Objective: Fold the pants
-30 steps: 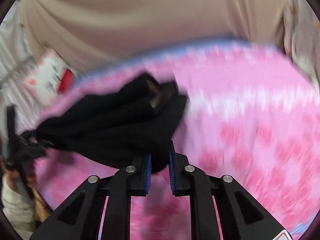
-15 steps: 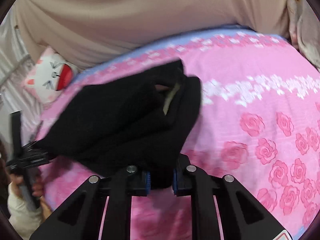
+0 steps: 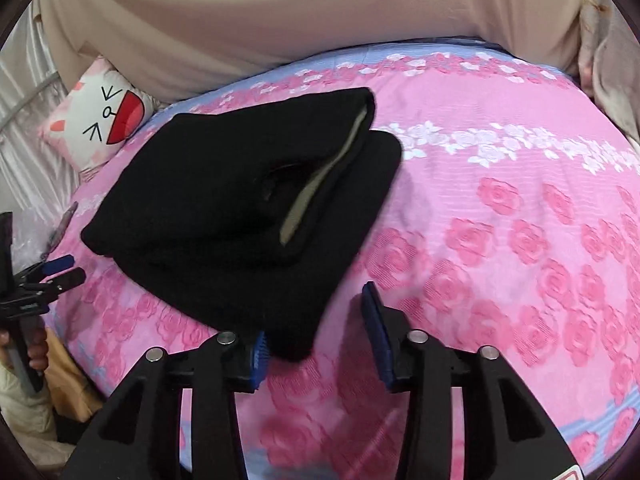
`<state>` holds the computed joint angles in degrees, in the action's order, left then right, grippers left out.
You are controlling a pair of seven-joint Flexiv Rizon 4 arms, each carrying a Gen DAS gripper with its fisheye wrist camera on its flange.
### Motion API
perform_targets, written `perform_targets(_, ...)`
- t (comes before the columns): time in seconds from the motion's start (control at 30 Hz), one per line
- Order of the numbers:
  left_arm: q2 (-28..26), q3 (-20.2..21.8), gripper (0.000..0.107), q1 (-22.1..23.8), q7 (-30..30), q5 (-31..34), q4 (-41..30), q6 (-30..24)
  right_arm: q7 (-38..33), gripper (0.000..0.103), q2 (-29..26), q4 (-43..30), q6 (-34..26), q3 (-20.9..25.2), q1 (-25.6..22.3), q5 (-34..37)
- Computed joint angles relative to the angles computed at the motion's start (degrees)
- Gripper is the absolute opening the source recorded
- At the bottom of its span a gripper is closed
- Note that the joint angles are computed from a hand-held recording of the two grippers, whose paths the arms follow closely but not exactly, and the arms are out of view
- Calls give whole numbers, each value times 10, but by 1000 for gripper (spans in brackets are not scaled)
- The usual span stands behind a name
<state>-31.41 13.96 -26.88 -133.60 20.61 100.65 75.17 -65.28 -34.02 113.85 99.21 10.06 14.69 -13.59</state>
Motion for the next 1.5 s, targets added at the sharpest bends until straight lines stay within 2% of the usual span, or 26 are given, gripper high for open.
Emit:
perform_targets(0.03,-5,-2,98,0,-1,-5,-7,-7,7,39,-6,-4,14,-21,20,0)
perform_targets(0.1,-18,-33,98,27,-5,-2,-26,-8,-2,20,-16,-18,23,-53,53,15)
perform_targets(0.17,-29,-41,98,25,-14,8,-50,-27,-72,17,-2,-24,20,-100,111,105)
perform_targets(0.23,-42,-46,98,20,-12,11,-72,-57,-63,17,-1,-14,42,-147,144,117)
perform_targets(0.27,-47,-42,98,10,-37,51,-90,-79,-70,17,-2,-14,38,-155,144,136)
perform_targets(0.33,-49,-31,98,-8,-65,97,-100,-90,-55,23,-15,-18,12,-116,95,110)
perform_targets(0.37,-46,-33,98,-9,-76,106,-98,-92,-69,28,-21,-19,33,-69,55,122)
perform_targets(0.43,-31,-48,98,3,-45,70,-74,-81,-64,31,1,-9,0,-23,11,119)
perform_targets(0.53,8,-52,98,-1,-58,92,-55,-69,-74,32,54,30,4,-56,44,127)
perform_targets(0.6,26,-41,98,-15,-81,122,-66,-63,-77,32,78,45,38,-92,81,132)
perform_targets(0.63,26,-38,98,-18,-88,128,-78,-69,-51,31,83,50,58,-105,89,98)
perform_targets(0.7,8,-34,98,-22,-115,136,-123,-83,-43,11,79,34,90,-108,93,62)
perform_targets(0.77,-21,-58,98,1,-119,121,-163,-104,4,7,61,12,106,-113,87,-12)
perform_targets(0.83,-62,-94,98,32,-102,105,-202,-137,57,1,25,-25,72,-125,90,-84)
perform_targets(0.87,-82,-88,98,28,-82,79,-218,-167,53,0,9,-48,15,-116,82,-85)
perform_targets(0.9,-98,-100,98,40,-71,60,-216,-161,27,0,-22,-66,-4,-88,58,-56)
perform_targets(0.93,-98,-106,98,52,-89,53,-195,-117,12,0,-39,-71,14,-41,19,-29)
perform_targets(1.0,-80,-141,98,92,-65,-16,-137,-55,29,0,-40,-70,10,31,-47,-36)
perform_targets(1.07,-61,-130,98,90,-63,-36,-117,-6,45,1,-19,-78,-32,29,-51,-71)
perform_targets(1.1,-53,-97,98,67,-82,-11,-135,-8,50,5,-10,-88,-40,0,-29,-95)
perform_targets(1.13,-54,-53,98,33,-106,23,-171,-30,32,5,-13,-110,-46,-14,-10,-82)
perform_targets(1.2,-78,-9,98,2,-105,44,-247,-89,-36,5,-37,-179,-77,5,-4,-18)
perform_targets(1.27,-116,-28,98,23,-69,25,-319,-142,-121,5,-65,-256,-128,17,11,65)
perform_targets(1.33,-174,-72,98,64,-32,-2,-410,-215,-138,5,-104,-329,-188,33,9,73)
perform_targets(1.43,-263,-42,98,63,0,-37,-528,-338,-54,0,-159,-385,-268,-17,26,21)
perform_targets(1.5,-282,-82,98,100,3,-66,-524,-320,-75,0,-176,-408,-264,15,-5,126)
